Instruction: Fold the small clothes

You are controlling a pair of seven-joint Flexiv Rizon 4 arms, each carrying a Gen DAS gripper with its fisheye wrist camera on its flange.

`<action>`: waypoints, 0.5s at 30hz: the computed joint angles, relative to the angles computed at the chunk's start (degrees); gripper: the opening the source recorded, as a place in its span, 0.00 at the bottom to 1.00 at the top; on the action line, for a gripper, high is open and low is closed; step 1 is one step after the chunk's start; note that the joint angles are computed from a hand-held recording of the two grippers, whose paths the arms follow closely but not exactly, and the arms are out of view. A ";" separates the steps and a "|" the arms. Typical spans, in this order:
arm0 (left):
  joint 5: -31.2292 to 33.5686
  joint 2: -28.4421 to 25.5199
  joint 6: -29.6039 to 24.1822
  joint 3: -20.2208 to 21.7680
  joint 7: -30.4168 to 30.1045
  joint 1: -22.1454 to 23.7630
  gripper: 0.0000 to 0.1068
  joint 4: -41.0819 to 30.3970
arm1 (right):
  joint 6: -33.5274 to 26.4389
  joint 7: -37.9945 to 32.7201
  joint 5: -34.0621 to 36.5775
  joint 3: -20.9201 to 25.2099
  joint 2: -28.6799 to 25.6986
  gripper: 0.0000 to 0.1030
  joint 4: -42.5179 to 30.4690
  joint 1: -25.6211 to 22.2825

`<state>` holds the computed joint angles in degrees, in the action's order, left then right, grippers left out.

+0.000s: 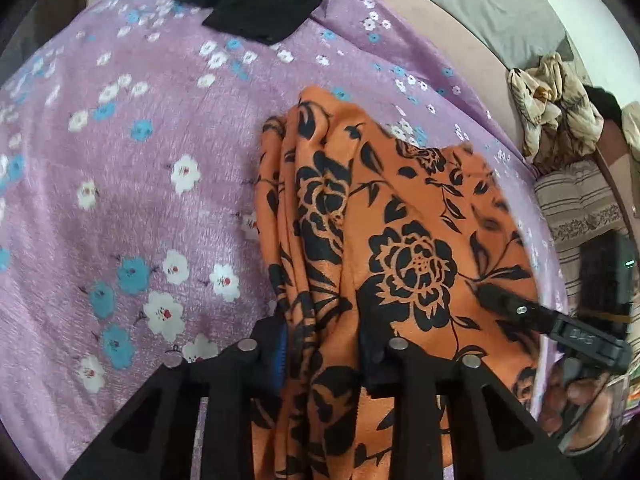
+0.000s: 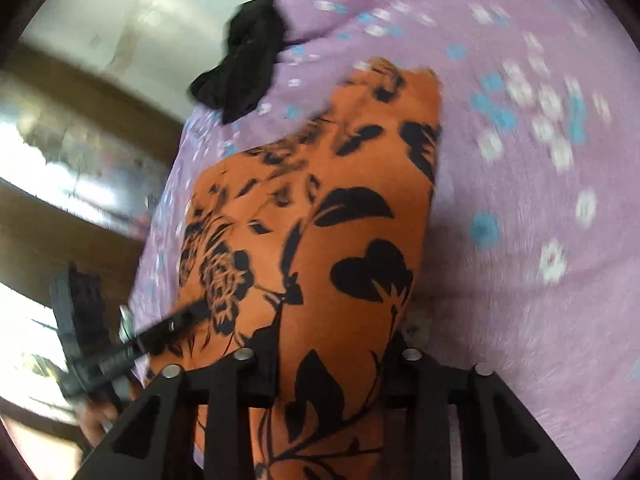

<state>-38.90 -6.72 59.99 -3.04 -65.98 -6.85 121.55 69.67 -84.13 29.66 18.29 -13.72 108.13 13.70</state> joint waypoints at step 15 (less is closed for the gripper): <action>21.85 -8.02 1.90 -0.59 -21.90 -8.46 0.43 -10.10 | -4.91 -3.84 4.21 -8.99 2.97 0.55 2.70 -5.01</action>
